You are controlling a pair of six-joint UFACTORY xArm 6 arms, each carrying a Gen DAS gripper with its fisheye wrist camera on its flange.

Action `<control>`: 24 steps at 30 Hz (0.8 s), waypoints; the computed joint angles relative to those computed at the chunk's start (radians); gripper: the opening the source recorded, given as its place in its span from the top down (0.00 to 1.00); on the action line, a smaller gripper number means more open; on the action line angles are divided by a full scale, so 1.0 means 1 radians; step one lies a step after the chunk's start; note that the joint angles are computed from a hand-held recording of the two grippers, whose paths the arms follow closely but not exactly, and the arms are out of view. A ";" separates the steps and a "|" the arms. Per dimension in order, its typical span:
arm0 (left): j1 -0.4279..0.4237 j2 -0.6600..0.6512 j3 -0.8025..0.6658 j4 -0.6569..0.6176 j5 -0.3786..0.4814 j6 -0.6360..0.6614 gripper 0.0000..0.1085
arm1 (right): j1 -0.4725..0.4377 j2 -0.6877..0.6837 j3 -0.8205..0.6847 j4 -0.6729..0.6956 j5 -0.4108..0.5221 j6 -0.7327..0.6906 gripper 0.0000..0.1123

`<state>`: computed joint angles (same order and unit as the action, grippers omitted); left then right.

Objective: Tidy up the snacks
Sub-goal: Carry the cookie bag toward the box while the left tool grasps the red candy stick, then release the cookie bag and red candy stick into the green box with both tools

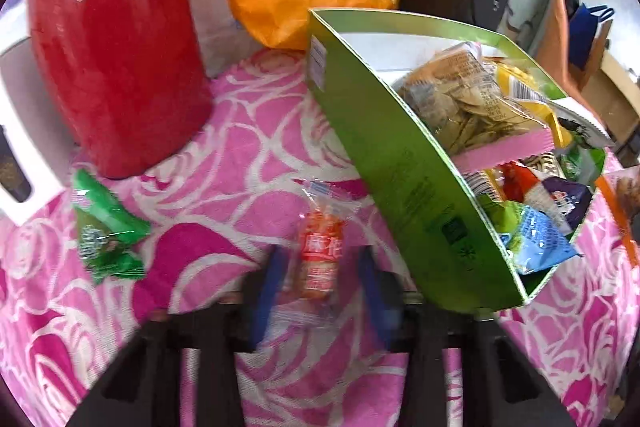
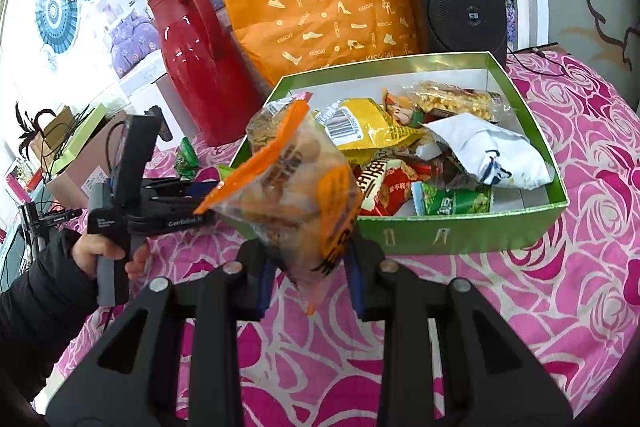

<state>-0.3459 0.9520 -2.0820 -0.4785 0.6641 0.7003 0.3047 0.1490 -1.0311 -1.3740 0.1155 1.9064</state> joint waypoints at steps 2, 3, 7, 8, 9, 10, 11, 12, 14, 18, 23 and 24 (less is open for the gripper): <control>0.010 -0.020 0.016 -0.028 0.016 -0.024 0.82 | 0.001 -0.010 0.010 0.005 0.004 0.003 0.71; 0.014 -0.055 0.063 -0.054 -0.014 -0.022 0.82 | 0.003 -0.016 0.013 -0.002 0.007 0.012 0.71; 0.027 -0.187 0.218 -0.178 -0.077 0.046 0.82 | 0.009 -0.053 0.030 -0.046 0.042 0.055 0.71; 0.028 -0.213 0.243 -0.204 -0.081 0.065 0.82 | 0.007 -0.060 0.032 -0.053 0.049 0.062 0.71; 0.026 -0.259 0.284 -0.257 -0.090 0.112 0.82 | 0.005 -0.064 0.032 -0.054 0.053 0.062 0.71; 0.021 -0.288 0.306 -0.295 -0.097 0.152 0.82 | 0.002 -0.069 0.032 -0.049 0.061 0.057 0.71; 0.016 -0.304 0.315 -0.314 -0.101 0.172 0.82 | -0.002 -0.074 0.031 -0.042 0.072 0.049 0.71; 0.006 -0.334 0.337 -0.341 -0.111 0.201 0.82 | -0.005 -0.077 0.029 -0.042 0.075 0.046 0.71; -0.013 -0.361 0.348 -0.390 -0.115 0.247 0.82 | -0.017 -0.082 0.016 -0.039 0.089 0.032 0.71; -0.048 -0.349 0.295 -0.407 -0.086 0.242 0.82 | -0.053 -0.060 -0.030 -0.037 0.088 0.006 0.71; -0.084 -0.233 0.117 -0.313 -0.044 0.118 0.82 | -0.110 0.025 -0.110 0.028 0.040 -0.094 0.71; -0.090 -0.196 0.063 -0.281 -0.037 0.082 0.82 | -0.117 0.042 -0.125 0.047 0.034 -0.115 0.71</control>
<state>-0.4362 0.7559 -2.0194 -0.7594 0.6269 0.7820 0.1872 0.1914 -1.1559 -1.3275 0.1496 1.7910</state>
